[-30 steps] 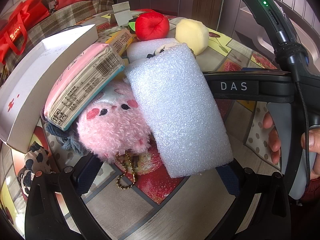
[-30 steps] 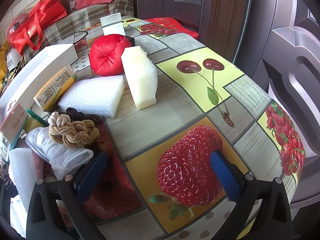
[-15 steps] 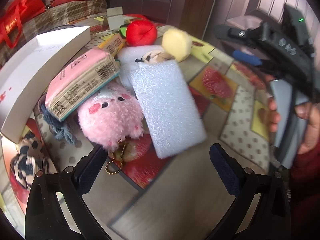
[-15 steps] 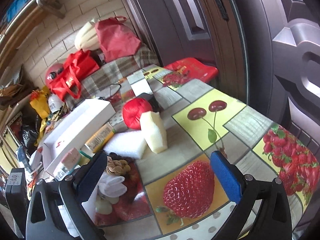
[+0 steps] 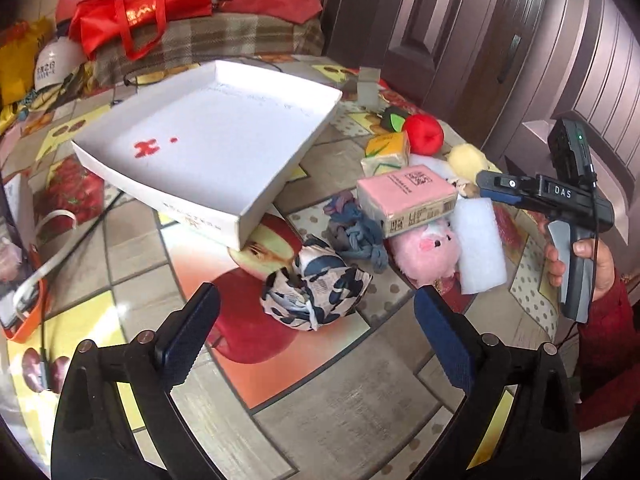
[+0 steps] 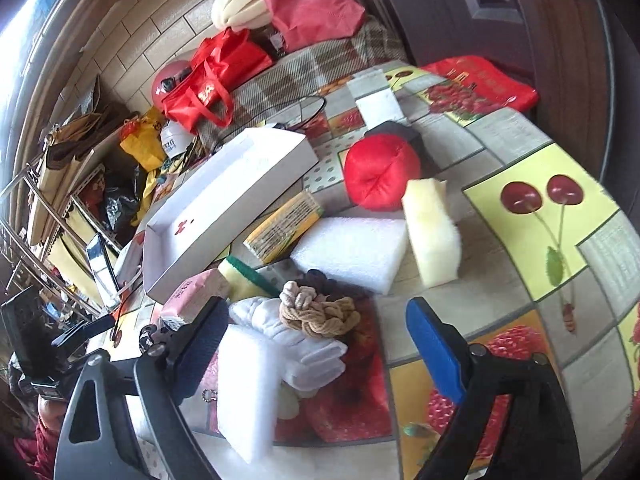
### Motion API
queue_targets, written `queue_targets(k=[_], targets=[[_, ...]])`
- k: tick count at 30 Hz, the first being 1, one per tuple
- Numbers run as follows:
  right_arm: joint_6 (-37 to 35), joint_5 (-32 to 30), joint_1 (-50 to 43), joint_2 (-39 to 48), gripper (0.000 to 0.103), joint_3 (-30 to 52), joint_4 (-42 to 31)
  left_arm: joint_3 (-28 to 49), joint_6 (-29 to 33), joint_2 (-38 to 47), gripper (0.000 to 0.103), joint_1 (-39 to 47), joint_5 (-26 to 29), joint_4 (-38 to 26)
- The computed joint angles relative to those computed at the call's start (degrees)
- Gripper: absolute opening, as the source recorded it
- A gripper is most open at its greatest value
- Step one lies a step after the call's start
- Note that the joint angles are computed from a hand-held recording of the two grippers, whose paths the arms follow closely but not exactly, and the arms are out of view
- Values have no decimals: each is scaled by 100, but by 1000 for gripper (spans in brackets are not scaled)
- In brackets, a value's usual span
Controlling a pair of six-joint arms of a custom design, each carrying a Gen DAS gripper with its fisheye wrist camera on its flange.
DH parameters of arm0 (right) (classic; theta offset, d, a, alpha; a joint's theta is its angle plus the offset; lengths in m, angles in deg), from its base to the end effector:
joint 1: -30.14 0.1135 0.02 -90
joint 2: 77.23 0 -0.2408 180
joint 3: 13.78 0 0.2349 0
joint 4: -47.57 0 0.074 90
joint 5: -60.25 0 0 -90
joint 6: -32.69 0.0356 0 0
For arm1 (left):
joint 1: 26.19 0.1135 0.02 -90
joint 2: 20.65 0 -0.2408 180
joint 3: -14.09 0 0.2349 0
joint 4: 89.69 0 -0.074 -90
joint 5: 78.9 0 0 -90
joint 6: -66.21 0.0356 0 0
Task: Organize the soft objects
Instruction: 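Grasp the blue-white patterned cloth with the left tool while the right tool grasps the tan rope knot, then carry the cloth with the left tool into the white tray while the right tool drops the rope knot there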
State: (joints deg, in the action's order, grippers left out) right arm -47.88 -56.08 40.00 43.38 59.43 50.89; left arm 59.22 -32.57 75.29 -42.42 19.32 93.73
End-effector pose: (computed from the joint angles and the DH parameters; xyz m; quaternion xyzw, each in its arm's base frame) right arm 0.3694 0.0802 0.0742 -0.0922 0.8962 0.2704 0.3393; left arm 0.2552 -0.0796 0.0906 0.0864 0.9256 -0.1437 0.3393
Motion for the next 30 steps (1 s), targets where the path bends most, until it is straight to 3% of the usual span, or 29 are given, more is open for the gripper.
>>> queue_targets(k=[8,10,11,13,14,16,17,26,30], targets=[[123,-241,62,617,69,714,-578,1003,111,1411,82,-549,-409,-49],[37,-379,34,602,58,689,-540,1007,215,1425,73,-651,-587,-22],[2,-498,11,604,53,715,-579,960,266,1416,60,-691,-672,51],[-7,-593,-24,602,49,705,-587,811,336,1389,48,-726,-726,279],[30,-683,-33,650,42,731,-541,714,351,1372,40,-722,-695,424],[144,-733,-35,680,34,705,-349,545,311,1283,36,-682,-626,596],[167,-660,-13,632,12,610,-192,423,287,1207,36,-654,-595,737],[286,-122,8,-76,13,-546,1400,-546,29,463,36,-466,-869,1919],[424,-101,26,-617,13,-1408,2579,-1204,-154,125,36,-380,-1470,3150]])
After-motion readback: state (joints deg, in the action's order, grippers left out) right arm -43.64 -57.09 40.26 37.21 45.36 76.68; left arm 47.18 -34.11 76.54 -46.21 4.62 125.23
